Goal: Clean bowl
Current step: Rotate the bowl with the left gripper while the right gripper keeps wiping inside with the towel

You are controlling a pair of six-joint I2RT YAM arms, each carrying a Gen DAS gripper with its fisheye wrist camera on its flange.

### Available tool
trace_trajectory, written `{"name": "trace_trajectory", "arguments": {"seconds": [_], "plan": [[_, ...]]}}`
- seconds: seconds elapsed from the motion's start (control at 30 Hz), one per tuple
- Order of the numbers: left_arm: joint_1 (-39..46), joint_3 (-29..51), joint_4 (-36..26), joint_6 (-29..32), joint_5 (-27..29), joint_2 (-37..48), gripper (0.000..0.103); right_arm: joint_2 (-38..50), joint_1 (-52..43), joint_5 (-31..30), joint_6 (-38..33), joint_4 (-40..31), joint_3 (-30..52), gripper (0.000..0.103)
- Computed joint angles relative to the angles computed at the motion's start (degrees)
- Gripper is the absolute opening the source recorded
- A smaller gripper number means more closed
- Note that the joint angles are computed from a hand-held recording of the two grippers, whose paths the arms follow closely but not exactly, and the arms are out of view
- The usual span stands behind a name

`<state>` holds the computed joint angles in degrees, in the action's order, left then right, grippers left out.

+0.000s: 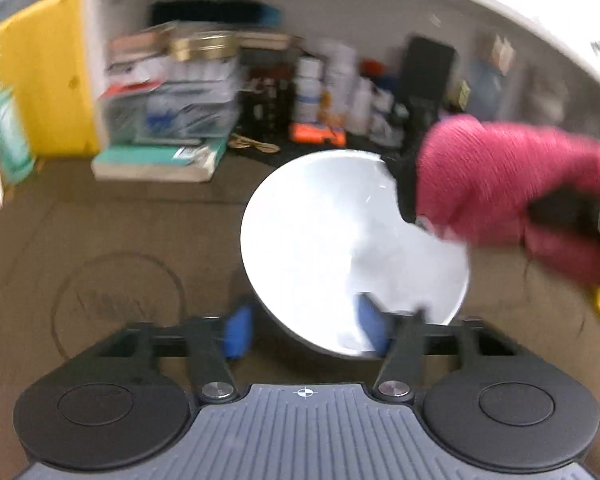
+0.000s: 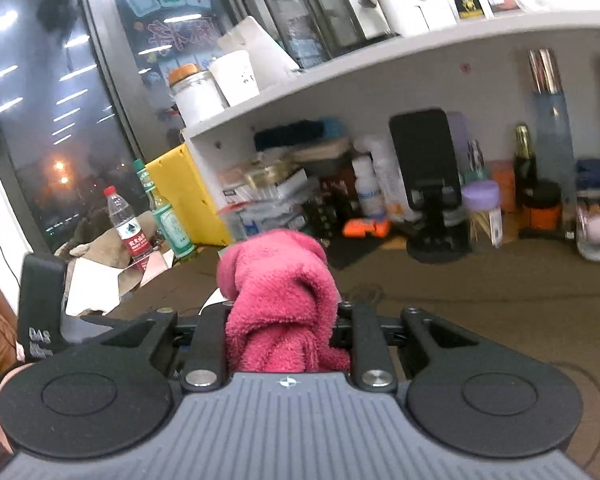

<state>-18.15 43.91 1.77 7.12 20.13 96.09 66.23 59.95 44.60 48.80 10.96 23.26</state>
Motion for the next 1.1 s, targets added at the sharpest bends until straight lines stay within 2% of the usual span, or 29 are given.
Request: {"name": "trace_trajectory", "arguments": {"seconds": [0.03,0.1,0.17,0.23,0.27,0.3,0.33,0.4,0.47,0.53,0.6,0.67,0.73,0.9,1.0,1.1], "plan": [[-0.41,0.84,-0.42,-2.32,0.09,1.16,0.079,0.13,-0.04,0.09,0.28,0.07,-0.15,0.024],[-1.24,2.41,-1.01,-6.46,0.16,3.32,0.076,1.03,0.37,0.62,0.51,1.00,-0.22,0.024],[-2.40,2.70,0.39,-6.73,-1.66,4.06,0.074,1.08,1.09,2.04,-0.46,0.88,-0.05,0.024],[-3.36,3.04,1.40,-6.32,-3.02,4.71,0.055,0.74,1.77,3.34,-2.10,0.13,0.39,0.024],[-3.13,2.93,0.92,-3.77,-2.12,4.26,0.051,0.03,2.93,4.80,-3.16,-1.84,1.19,0.024],[-2.70,1.69,1.69,-1.58,-2.08,2.95,0.034,-1.05,4.58,6.79,-4.58,-5.42,2.67,0.024],[-2.18,0.51,2.26,0.87,-1.72,1.63,0.023,-1.72,5.02,7.21,-6.44,-8.50,4.10,0.024],[-1.43,-3.12,4.06,8.11,-0.80,-1.56,0.017,-2.24,5.60,6.69,-10.13,-15.69,7.77,0.024],[-2.38,-7.63,7.50,14.88,-3.19,-4.99,0.018,-0.21,6.87,4.89,-12.17,-24.51,13.05,0.024],[-4.14,-11.32,10.27,19.19,-7.08,-8.09,0.019,4.15,8.57,2.24,-11.87,-33.97,19.17,0.024],[-4.77,-13.82,11.83,23.21,-8.61,-10.64,0.019,9.15,10.29,-0.25,-10.91,-41.07,24.41,0.024],[-5.01,-15.31,12.27,26.72,-8.75,-12.68,0.018,14.59,10.77,-3.08,-10.13,-44.97,28.62,0.024],[-5.31,-16.88,13.04,29.55,-8.56,-14.27,0.018,19.03,9.15,-7.32,-10.30,-44.79,30.69,0.024],[-6.02,-19.73,15.49,31.52,-9.11,-15.48,0.020,21.26,0.51,-11.21,-11.05,-27.77,24.55,0.024],[-4.01,-16.14,12.60,29.09,-7.13,-11.92,0.023,17.79,-1.55,-12.50,-8.84,-9.49,15.04,0.024],[-1.63,-11.47,8.90,24.37,-3.97,-9.02,0.021,12.36,-1.11,-9.37,-1.72,15.88,-0.20,0.024]]}}
